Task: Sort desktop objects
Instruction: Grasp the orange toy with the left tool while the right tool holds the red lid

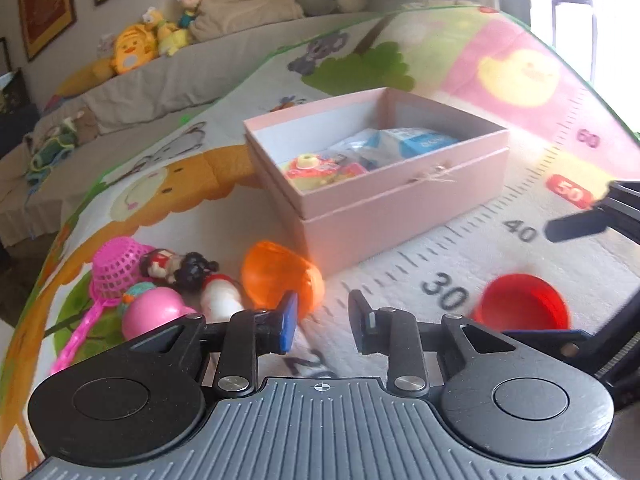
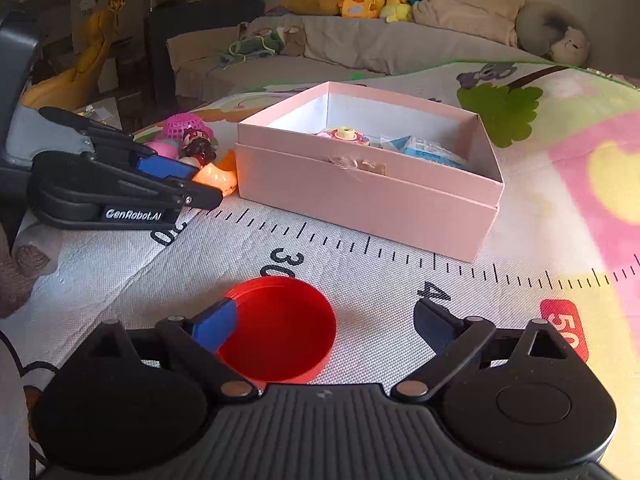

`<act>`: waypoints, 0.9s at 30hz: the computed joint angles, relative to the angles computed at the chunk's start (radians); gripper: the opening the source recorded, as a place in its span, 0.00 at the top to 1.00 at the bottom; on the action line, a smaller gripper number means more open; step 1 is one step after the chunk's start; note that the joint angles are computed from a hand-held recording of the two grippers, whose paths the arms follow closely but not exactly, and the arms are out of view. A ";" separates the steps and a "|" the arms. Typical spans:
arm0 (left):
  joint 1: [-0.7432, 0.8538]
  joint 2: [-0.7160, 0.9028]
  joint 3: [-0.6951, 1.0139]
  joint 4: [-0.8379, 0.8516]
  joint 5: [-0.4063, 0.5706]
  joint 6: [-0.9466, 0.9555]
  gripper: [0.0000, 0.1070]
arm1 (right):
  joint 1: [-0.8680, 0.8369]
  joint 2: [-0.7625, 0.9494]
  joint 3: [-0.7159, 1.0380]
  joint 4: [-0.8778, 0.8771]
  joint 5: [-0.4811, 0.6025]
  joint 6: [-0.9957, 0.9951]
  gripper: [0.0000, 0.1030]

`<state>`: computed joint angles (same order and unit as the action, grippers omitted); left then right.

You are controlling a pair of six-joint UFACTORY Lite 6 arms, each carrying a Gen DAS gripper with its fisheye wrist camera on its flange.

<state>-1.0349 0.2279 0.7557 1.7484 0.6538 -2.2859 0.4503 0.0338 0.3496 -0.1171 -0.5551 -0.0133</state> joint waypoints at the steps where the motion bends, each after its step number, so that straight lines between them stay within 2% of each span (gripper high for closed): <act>1: -0.022 -0.033 -0.037 0.055 -0.023 -0.045 0.68 | -0.002 -0.009 -0.010 0.005 -0.003 -0.001 0.03; 3: -0.073 -0.067 -0.082 0.111 -0.009 -0.099 0.62 | -0.014 -0.026 -0.026 -0.011 -0.002 0.018 0.03; 7: -0.118 -0.036 -0.067 0.054 0.117 -0.089 0.33 | -0.036 -0.043 -0.050 -0.026 -0.017 0.048 0.01; 9: -0.075 -0.023 -0.055 0.064 0.116 -0.133 0.31 | -0.040 -0.048 -0.058 -0.016 -0.030 0.049 0.00; 12: -0.004 -0.011 -0.060 0.157 0.058 -0.245 0.30 | -0.047 -0.048 -0.064 -0.015 -0.045 0.059 0.00; 16: 0.052 0.047 -0.030 0.154 0.061 -0.262 0.22 | -0.060 -0.040 -0.058 -0.025 -0.042 0.082 0.00; 19: 0.122 0.053 -0.026 0.204 0.010 -0.317 0.18 | -0.057 -0.033 -0.052 -0.030 -0.032 0.083 0.00; 25: 0.249 0.093 0.027 0.418 -0.113 -0.457 0.17 | -0.056 -0.014 -0.028 -0.048 0.002 0.097 0.00; 27: 0.247 0.114 0.060 0.396 -0.118 -0.419 0.21 | -0.061 -0.006 -0.019 -0.062 0.015 0.113 0.00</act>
